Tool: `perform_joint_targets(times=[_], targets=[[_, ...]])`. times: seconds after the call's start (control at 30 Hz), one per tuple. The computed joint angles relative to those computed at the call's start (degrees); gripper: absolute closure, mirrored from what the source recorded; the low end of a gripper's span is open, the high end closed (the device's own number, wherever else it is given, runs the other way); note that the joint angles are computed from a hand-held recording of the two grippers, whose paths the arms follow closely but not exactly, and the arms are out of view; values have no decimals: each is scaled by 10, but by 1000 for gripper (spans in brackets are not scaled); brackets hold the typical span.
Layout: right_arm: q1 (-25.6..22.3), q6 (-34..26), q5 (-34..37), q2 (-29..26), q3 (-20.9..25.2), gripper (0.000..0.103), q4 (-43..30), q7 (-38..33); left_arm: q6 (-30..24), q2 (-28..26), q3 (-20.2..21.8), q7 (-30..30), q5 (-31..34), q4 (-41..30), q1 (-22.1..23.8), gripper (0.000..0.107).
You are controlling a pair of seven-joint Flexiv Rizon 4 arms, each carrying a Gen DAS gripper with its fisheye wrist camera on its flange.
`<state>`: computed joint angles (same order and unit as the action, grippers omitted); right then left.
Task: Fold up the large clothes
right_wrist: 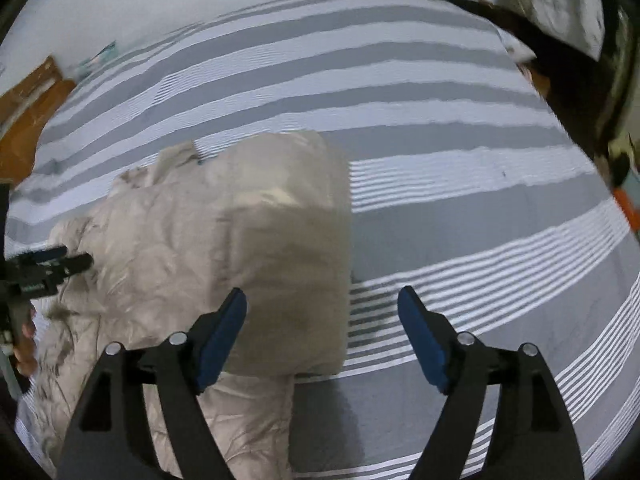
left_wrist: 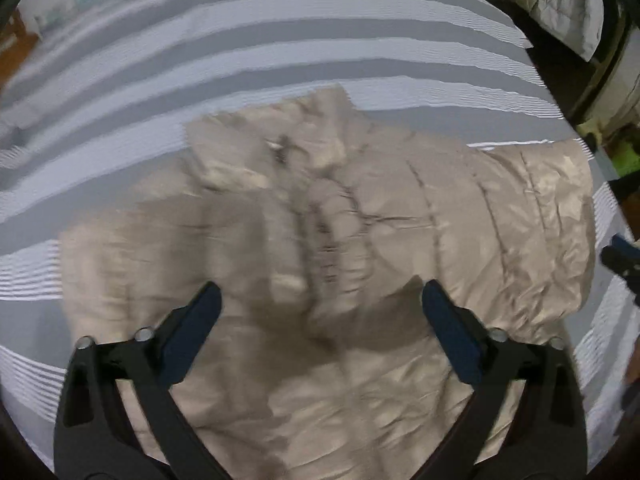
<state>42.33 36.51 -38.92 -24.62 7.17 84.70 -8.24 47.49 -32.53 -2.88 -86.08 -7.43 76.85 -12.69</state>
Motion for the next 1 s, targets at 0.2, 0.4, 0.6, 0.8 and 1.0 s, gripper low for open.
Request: perform_joint_targets(times=[0.2, 0.4, 0.6, 0.8, 1.0], targets=[[-4, 25, 9, -11, -5, 25, 9, 25, -17, -30, -37, 37, -66, -19, 18, 75], [8, 29, -8, -24, -13, 25, -13, 39, 26, 26, -5, 41, -46, 23, 17, 93], [23, 36, -9, -60, -16, 25, -61, 12, 32, 92, 64, -12, 55, 78, 31, 93], [41, 38, 22, -117, -18, 32, -137, -56, 25, 136, 62, -14, 64, 159, 75, 94], [50, -24, 110, -178, -8, 75, -235, -159, 38, 138, 57, -22, 84, 177, 82, 93]])
